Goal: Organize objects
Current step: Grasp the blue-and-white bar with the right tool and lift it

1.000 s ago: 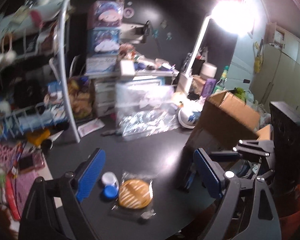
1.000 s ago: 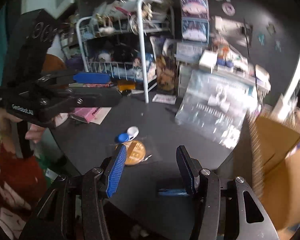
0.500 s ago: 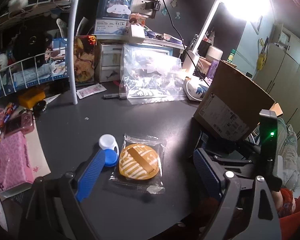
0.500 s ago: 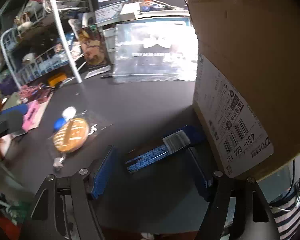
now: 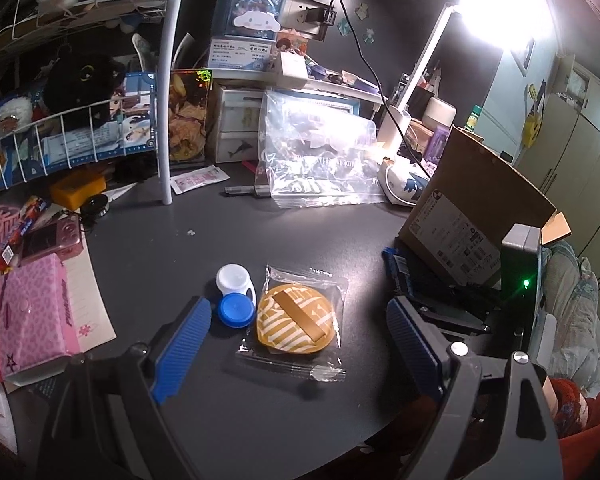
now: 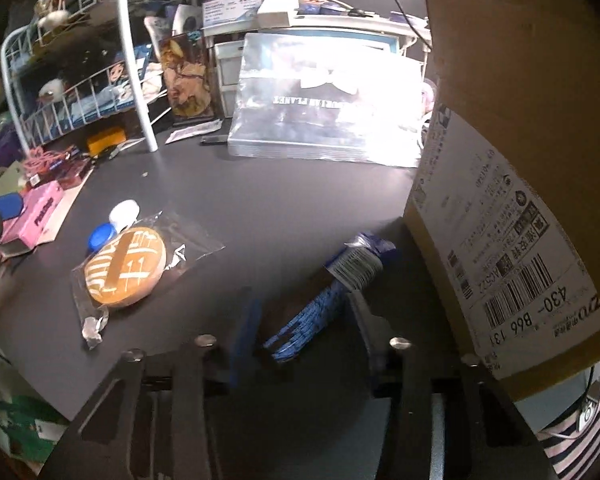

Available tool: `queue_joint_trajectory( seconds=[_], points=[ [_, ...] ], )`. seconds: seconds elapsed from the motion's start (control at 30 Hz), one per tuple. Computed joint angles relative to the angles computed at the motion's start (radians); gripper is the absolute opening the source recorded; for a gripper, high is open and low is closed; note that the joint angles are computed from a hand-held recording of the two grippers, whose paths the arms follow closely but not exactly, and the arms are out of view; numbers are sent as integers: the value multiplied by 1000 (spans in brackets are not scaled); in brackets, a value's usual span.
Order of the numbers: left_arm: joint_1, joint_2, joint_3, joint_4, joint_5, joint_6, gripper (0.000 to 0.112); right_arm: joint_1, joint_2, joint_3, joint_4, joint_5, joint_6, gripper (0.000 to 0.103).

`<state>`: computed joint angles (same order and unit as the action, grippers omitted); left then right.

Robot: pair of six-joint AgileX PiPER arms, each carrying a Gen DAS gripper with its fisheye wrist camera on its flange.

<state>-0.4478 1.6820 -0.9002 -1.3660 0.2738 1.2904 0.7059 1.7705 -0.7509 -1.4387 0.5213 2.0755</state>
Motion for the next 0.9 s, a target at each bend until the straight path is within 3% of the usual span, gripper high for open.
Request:
queue_joint_trajectory(
  seconds=[0.17, 0.5, 0.57, 0.8, 0.9],
  points=[
    [-16, 7, -16, 37, -5, -40, 88, -2, -18, 23, -13, -6, -17, 22],
    [-48, 13, -38, 147, -31, -157, 88, -13, 9, -1, 20, 9, -83, 22],
    [-51, 17, -44, 182, -32, -194, 88, -10, 13, -1, 11, 17, -82, 15],
    [-65, 30, -70, 264, -23, -274, 88, -9, -18, 31, -58, 3, -54, 14],
    [-67, 30, -78, 272, -14, -282, 88, -20, -69, 60, -148, -58, -2, 14]
  ],
)
